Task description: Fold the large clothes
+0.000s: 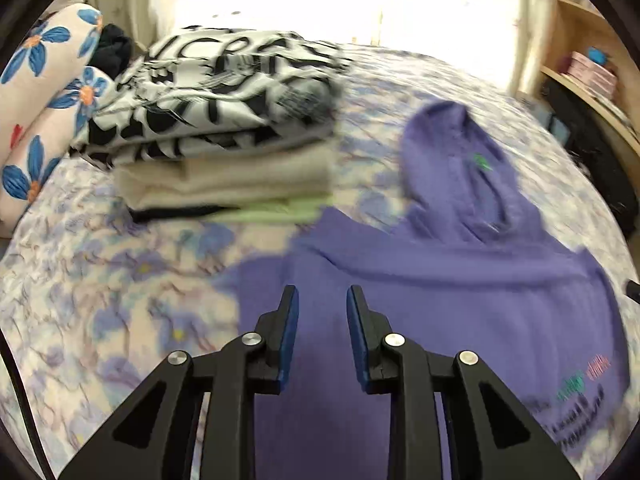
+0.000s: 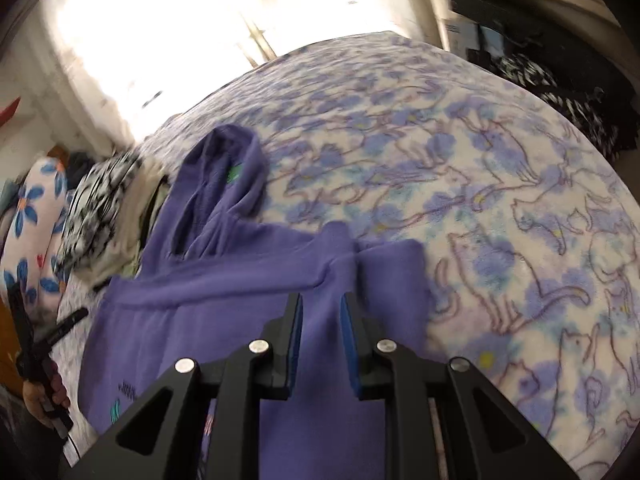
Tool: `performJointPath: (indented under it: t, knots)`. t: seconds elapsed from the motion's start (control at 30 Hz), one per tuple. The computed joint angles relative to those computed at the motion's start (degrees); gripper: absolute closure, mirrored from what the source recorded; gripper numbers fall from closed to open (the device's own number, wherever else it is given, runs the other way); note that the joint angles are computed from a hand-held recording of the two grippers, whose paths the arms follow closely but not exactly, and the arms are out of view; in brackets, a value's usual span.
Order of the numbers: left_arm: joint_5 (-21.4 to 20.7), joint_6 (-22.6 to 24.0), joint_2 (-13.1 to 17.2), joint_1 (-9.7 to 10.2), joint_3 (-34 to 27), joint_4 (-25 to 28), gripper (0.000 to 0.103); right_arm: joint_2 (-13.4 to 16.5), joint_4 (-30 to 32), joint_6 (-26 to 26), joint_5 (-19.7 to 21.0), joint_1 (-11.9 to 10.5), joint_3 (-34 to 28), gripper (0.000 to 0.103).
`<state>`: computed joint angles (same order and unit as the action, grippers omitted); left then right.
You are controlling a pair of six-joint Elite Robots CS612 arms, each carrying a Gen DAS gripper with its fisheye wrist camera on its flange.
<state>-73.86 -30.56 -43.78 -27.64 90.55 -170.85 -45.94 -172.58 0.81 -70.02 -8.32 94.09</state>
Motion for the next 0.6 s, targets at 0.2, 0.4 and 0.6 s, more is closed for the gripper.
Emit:
performJointPath:
  t: [0.2, 0.4, 0.6]
  knots:
    - [4.85, -1.27, 0.58, -2.33, 1.79, 2.97, 0.089, -0.17, -0.82, -9.54, -2.07, 3.52, 2.31, 0.084]
    - [0.38, -4.52, 1.51, -0.23, 2.99, -1.12, 0.098, 2.79, -3.68, -4.29, -14.87, 2.30, 0.67, 0.103]
    - [-0.19, -5.06, 1.28, -0.07, 2.99, -0.52, 0.099, 1.19, -2.67, -1.12, -9.51, -0.05, 2.53, 0.103]
